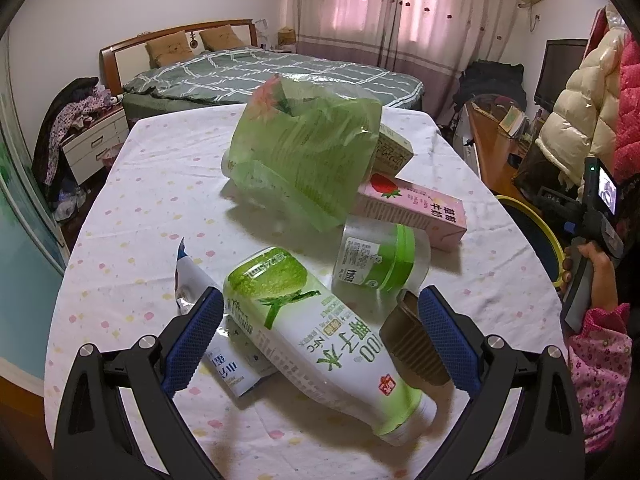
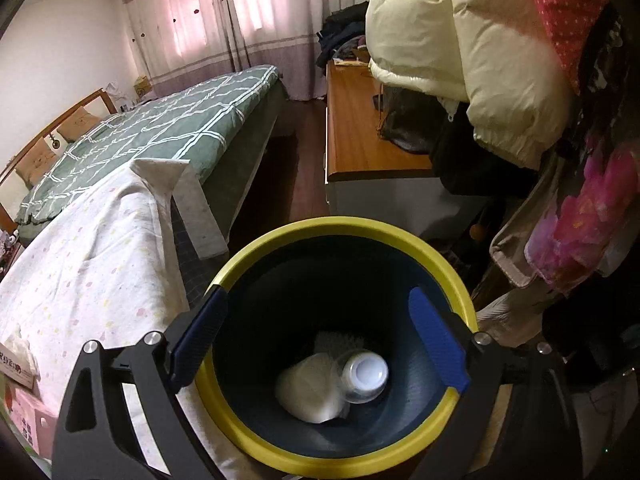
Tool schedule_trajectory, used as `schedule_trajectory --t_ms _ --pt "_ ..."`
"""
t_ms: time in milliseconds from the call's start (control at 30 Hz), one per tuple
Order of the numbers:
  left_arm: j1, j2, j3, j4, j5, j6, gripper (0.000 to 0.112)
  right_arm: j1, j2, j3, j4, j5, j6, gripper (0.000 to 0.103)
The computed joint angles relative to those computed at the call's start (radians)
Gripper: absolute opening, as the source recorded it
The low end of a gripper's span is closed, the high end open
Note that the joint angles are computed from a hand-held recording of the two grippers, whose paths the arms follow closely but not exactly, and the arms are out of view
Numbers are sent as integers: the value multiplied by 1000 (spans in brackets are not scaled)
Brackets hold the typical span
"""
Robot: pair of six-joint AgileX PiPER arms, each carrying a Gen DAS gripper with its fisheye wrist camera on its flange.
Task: Collect trash
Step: 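Carry the paper cup over the yellow bin and open the right tool, then grasp the green-labelled bottle by its white cap with the left tool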
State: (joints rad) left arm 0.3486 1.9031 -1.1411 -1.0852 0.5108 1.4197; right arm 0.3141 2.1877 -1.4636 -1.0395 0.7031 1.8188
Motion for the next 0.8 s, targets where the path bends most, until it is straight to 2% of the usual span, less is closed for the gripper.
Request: schedule_trajectory --t_ms 100,300,400,533,667,800 --pt "6 8 -8 19 1 -25 96 12 -9 16 -30 9 34 87" --pt "23 -19 50 -31 -21 65 96 38 -25 43 -81 23 85 87" --pt "30 -12 61 -13 -43 50 96 40 -28 46 -89 20 92 87" --pt "57 -3 62 15 -36 21 93 41 -32 55 -108 15 111 87" --pt "88 -24 104 5 -1 62 93 37 -35 60 -111 4 114 87" --pt "64 -53 165 2 6 116 92 35 -31 54 -110 -8 112 87"
